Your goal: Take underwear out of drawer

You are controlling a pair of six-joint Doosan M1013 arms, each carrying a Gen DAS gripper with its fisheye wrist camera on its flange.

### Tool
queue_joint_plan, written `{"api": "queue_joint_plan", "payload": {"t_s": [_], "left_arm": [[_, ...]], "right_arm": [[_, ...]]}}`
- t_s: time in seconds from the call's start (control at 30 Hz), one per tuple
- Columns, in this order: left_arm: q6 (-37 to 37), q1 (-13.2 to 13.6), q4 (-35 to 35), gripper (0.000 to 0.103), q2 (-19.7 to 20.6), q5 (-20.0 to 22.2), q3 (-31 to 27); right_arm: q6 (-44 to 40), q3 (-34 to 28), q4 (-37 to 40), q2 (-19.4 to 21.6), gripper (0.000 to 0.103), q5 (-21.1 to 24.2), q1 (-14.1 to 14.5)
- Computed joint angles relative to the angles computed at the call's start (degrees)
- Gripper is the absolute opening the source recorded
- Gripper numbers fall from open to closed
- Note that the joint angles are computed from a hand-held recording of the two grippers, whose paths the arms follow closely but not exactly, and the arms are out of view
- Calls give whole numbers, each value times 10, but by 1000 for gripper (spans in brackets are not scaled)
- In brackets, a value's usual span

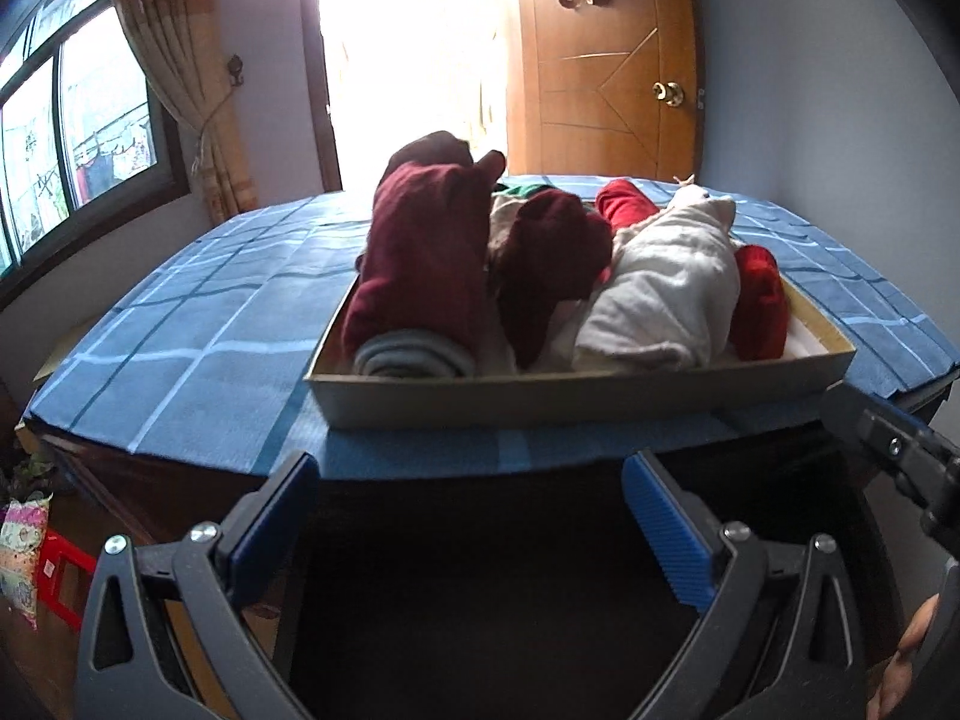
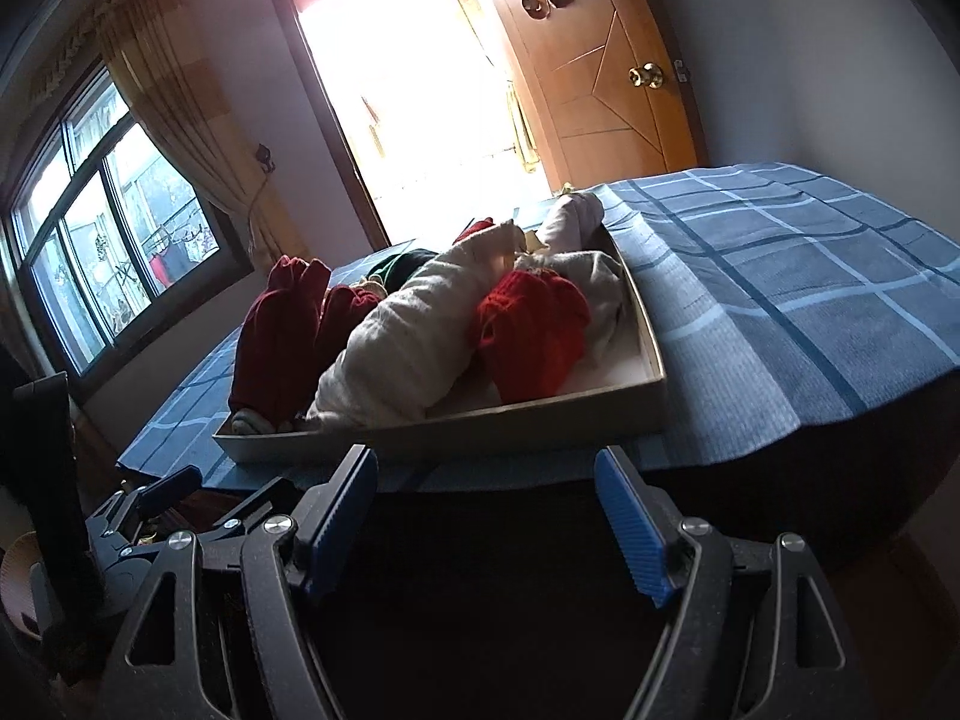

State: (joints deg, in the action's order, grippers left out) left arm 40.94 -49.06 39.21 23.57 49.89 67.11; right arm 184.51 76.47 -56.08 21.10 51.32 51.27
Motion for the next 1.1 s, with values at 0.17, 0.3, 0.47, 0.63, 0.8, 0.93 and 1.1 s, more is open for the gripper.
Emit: {"api": "queue_joint_plan", "payload": {"t_s": [0.17, 0.3, 0.47, 0.63, 0.8, 0.93, 1.1], "left_arm": [[-27, 0, -2, 102, -13, -11, 20], [-43, -5, 10, 102, -20, -9, 31], [-64, -15, 37, 102, -35, -13, 51], [-79, -20, 49, 102, -49, -18, 66], [-102, -28, 68, 102, -65, -24, 81], [-116, -37, 90, 102, -76, -22, 89], [-128, -49, 114, 102, -91, -22, 98]], "right_arm": [[8, 5, -9, -2, 77, 0, 5], [20, 8, -22, -5, 77, 3, 11], [28, 8, -46, -8, 77, 19, 24], [36, 9, -70, -11, 77, 34, 39], [51, 10, -95, -16, 77, 49, 54], [54, 8, -110, -18, 77, 64, 65], [57, 5, -124, -21, 77, 77, 78]]}}
